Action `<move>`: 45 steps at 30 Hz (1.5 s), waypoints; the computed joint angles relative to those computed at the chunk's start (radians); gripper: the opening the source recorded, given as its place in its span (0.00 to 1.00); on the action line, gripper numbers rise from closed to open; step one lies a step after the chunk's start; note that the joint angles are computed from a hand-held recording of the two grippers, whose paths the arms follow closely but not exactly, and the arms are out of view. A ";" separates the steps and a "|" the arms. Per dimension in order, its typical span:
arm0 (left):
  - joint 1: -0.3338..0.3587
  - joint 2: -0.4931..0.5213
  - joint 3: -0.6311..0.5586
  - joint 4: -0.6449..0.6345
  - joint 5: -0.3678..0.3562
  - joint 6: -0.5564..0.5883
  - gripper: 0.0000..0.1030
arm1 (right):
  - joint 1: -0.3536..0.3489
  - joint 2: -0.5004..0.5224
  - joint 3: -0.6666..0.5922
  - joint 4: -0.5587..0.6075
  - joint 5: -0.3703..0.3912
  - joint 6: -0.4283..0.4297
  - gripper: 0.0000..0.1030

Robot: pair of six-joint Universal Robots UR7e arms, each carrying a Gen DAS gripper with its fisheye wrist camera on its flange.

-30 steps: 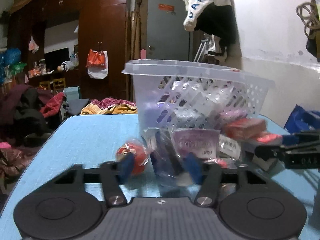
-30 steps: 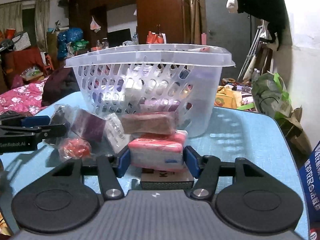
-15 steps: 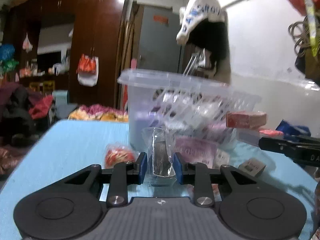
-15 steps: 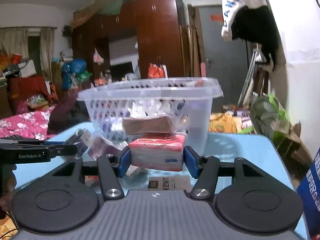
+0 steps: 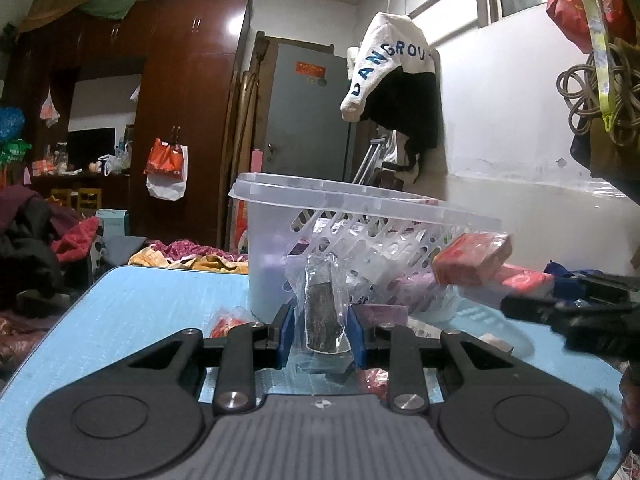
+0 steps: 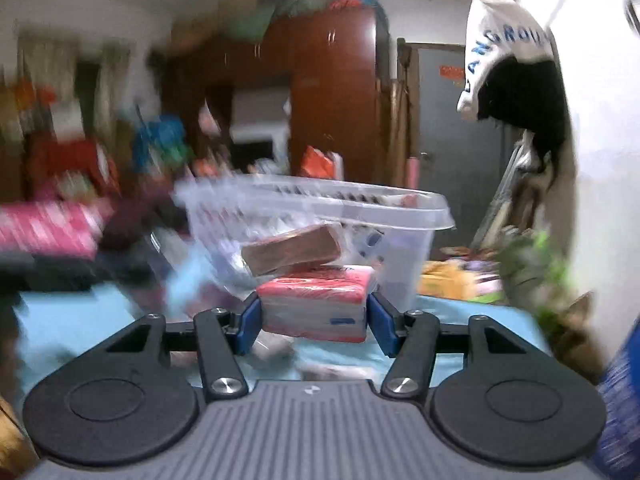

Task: Organize objects
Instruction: 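Release both items into the white basket, then grasp the red box with the right tool while the left tool grasps a red wrapped ball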

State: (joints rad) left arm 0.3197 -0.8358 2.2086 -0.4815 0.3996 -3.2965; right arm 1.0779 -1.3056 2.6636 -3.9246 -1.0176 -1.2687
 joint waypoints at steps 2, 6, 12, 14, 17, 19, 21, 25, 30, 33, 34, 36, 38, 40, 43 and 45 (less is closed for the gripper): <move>0.000 0.002 0.000 0.004 0.002 -0.006 0.32 | 0.034 0.056 -0.001 -0.112 -0.068 -0.051 0.58; -0.002 0.003 0.001 0.011 0.002 -0.011 0.32 | 0.072 0.053 -0.010 -0.149 -0.152 -0.051 0.58; -0.013 -0.002 -0.001 0.019 0.003 -0.012 0.32 | -0.019 -0.147 -0.005 0.187 0.023 0.051 0.58; -0.025 -0.027 -0.004 0.014 0.004 0.015 0.32 | -0.046 -0.194 -0.001 0.263 0.100 0.077 0.58; -0.043 -0.095 -0.015 -0.082 -0.002 0.219 0.32 | -0.014 -0.246 -0.039 0.351 0.175 0.174 0.58; -0.024 -0.133 -0.064 -0.089 0.022 0.330 0.32 | 0.055 -0.224 -0.091 0.325 0.159 0.251 0.58; 0.032 -0.137 -0.166 0.026 0.077 0.325 0.32 | 0.150 -0.194 -0.169 0.352 0.079 0.305 0.58; 0.146 -0.080 -0.366 0.270 0.160 0.222 0.39 | 0.256 -0.100 -0.294 0.389 -0.078 0.357 0.61; 0.179 -0.037 -0.412 0.357 0.131 0.184 0.72 | 0.244 -0.057 -0.286 0.322 -0.133 0.319 0.91; 0.088 -0.105 -0.214 0.158 0.100 0.248 0.79 | 0.119 -0.177 -0.177 0.383 0.009 0.246 1.00; 0.055 -0.101 -0.177 0.153 0.079 0.218 0.88 | 0.078 -0.228 -0.142 0.432 0.024 0.197 1.00; 0.009 -0.035 -0.165 0.269 0.052 0.063 0.90 | 0.020 -0.306 -0.100 0.546 0.004 0.112 1.00; 0.002 0.040 -0.187 0.378 0.068 -0.079 0.90 | -0.036 -0.337 -0.063 0.608 -0.031 0.060 1.00; 0.018 0.097 -0.217 0.461 0.101 -0.171 0.90 | -0.078 -0.341 -0.035 0.625 -0.040 0.027 1.00; 0.036 0.154 -0.254 0.528 0.113 -0.248 0.87 | -0.075 -0.303 -0.019 0.582 -0.090 0.006 1.00; 0.041 0.171 -0.270 0.551 0.100 -0.262 0.87 | -0.049 -0.261 -0.021 0.528 -0.144 0.011 1.00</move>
State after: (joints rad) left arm 0.3606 -0.6652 1.9381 0.0691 0.4999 -3.5584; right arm 1.0286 -1.5670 2.6421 -3.3967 -1.1618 -1.2577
